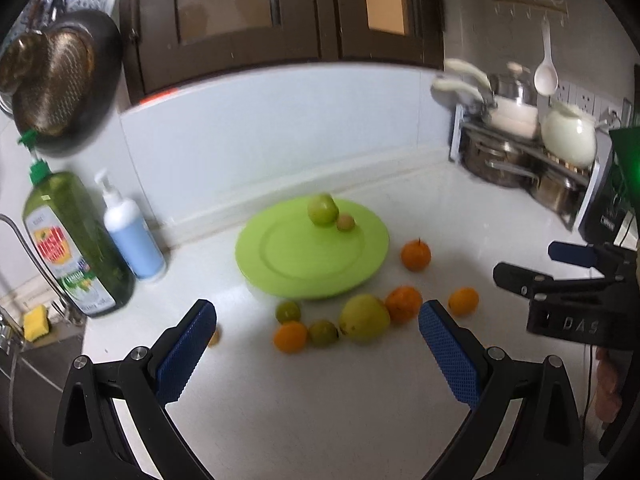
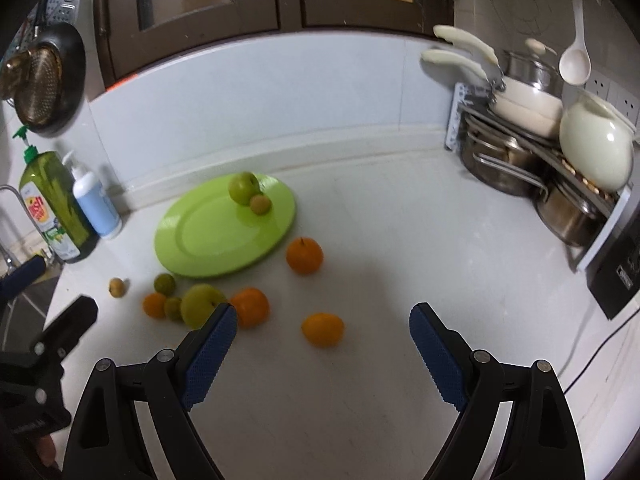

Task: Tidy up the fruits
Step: 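Lift both tools away from the plate and back toward the remaining fruits, then grasp the orange with the right gripper while the left gripper grasps the pale green pear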

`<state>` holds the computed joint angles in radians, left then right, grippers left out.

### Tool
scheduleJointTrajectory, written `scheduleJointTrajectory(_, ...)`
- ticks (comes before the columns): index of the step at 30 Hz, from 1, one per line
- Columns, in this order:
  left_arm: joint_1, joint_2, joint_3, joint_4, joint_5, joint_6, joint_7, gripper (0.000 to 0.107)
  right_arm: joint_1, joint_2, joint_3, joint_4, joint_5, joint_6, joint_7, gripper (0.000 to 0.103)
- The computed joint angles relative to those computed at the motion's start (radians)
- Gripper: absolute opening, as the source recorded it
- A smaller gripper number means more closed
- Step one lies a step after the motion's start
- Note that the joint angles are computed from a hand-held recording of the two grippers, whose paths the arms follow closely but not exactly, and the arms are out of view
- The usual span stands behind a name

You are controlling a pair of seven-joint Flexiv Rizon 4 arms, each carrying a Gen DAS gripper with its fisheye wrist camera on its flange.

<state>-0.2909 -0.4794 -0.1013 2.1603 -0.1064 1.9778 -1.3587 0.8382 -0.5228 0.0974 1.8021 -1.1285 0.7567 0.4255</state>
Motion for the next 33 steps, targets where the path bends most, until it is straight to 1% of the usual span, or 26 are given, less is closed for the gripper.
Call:
scheduleJointTrajectory(5, 0.02, -0.034, -0.022, -0.006, 0.024, -0.019, 0.004, 0.103, -0.003, -0.017, 0.009, 0.002, 0.04, 0.01, -0.017, 0.088)
scheduleJointTrajectory(7, 0.028, -0.048, -0.03, -0.01, 0.042, -0.008, 0.01, 0.103, -0.007, -0.027, 0.01, 0.002, 0.058, 0.026, -0.027, 0.088)
scheduleJointTrajectory(9, 0.017, -0.062, -0.019, -0.016, 0.048, 0.007, 0.022, 0.102, -0.007, -0.034, 0.008, 0.003, 0.071, 0.042, -0.03, 0.088)
scheduleJointTrajectory(11, 0.026, -0.077, -0.029, -0.024, 0.068, 0.018, 0.037, 0.102, -0.008, -0.043, 0.005, 0.002, 0.087, 0.057, -0.038, 0.088)
scheduleJointTrajectory(15, 0.014, -0.105, -0.024, -0.053, 0.069, 0.004, 0.073, 0.097, -0.01, -0.06, -0.001, 0.002, 0.118, 0.087, -0.055, 0.088)
scheduleJointTrajectory(17, 0.033, -0.12, -0.046, -0.071, 0.077, -0.019, 0.083, 0.094, -0.01, -0.069, -0.008, 0.001, 0.127, 0.107, -0.058, 0.088)
scheduleJointTrajectory(20, 0.043, -0.145, -0.061, -0.103, 0.079, -0.048, 0.098, 0.091, -0.013, -0.081, -0.016, -0.001, 0.144, 0.13, -0.07, 0.081)
scheduleJointTrajectory(22, 0.037, -0.163, -0.058, -0.126, 0.075, -0.064, 0.11, 0.089, -0.016, -0.088, -0.021, -0.002, 0.158, 0.143, -0.078, 0.08)
scheduleJointTrajectory(24, 0.041, -0.178, -0.063, -0.144, 0.076, -0.078, 0.123, 0.087, -0.016, -0.096, -0.025, -0.007, 0.173, 0.147, -0.091, 0.076)
scheduleJointTrajectory(26, 0.036, -0.192, -0.062, -0.161, 0.068, -0.09, 0.129, 0.085, -0.017, -0.105, -0.03, -0.011, 0.186, 0.157, -0.102, 0.076)
scheduleJointTrajectory(29, 0.024, -0.209, -0.054, -0.184, 0.054, -0.114, 0.139, 0.083, -0.023, -0.12, -0.032, -0.021, 0.214, 0.178, -0.123, 0.067)
scheduleJointTrajectory(33, 0.017, -0.226, -0.051, -0.208, 0.04, -0.132, 0.147, 0.08, -0.019, -0.131, -0.045, -0.028, 0.237, 0.196, -0.145, 0.067)
